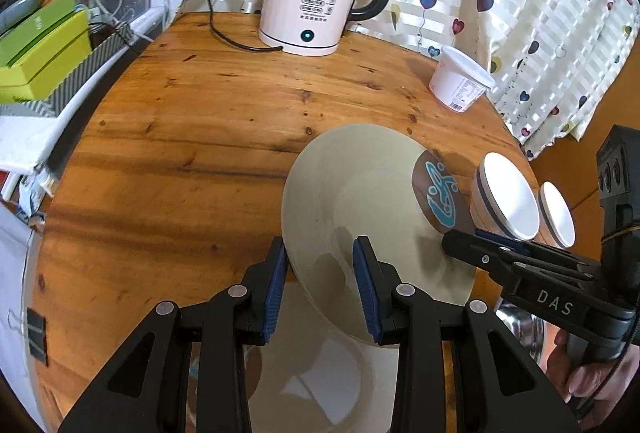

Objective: Organize plates and bowls
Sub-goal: 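Carry the held plates and lower them onto the plate stack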

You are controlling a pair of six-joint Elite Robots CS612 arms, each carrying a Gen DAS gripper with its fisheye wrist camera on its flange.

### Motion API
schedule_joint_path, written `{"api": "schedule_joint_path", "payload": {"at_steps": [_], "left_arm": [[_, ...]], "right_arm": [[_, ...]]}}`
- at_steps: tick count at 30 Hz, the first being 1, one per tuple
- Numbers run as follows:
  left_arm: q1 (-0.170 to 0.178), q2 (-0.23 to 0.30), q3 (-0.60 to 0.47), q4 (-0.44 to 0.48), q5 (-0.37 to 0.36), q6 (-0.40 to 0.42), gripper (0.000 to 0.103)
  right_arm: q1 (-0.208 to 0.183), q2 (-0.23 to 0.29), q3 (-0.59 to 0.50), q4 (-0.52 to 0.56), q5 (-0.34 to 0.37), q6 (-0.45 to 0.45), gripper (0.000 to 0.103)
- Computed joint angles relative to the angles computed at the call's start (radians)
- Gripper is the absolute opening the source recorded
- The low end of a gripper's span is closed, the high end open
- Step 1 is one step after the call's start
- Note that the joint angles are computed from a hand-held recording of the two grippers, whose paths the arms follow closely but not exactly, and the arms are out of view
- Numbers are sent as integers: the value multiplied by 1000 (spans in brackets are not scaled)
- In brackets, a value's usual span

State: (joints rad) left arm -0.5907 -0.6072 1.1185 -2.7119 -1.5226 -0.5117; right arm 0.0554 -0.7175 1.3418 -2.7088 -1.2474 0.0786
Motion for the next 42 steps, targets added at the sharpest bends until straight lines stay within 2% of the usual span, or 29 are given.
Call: {"api": "schedule_joint_path", "payload": {"at_steps": [20, 42], "left_arm": [[-18, -110, 237, -97, 72, -123, 35], [-32, -141, 322, -119, 109, -189, 35]], "right_arm": [[38, -40, 87, 5, 29, -97, 28], [56, -49, 122, 1, 23, -170, 29]]}}
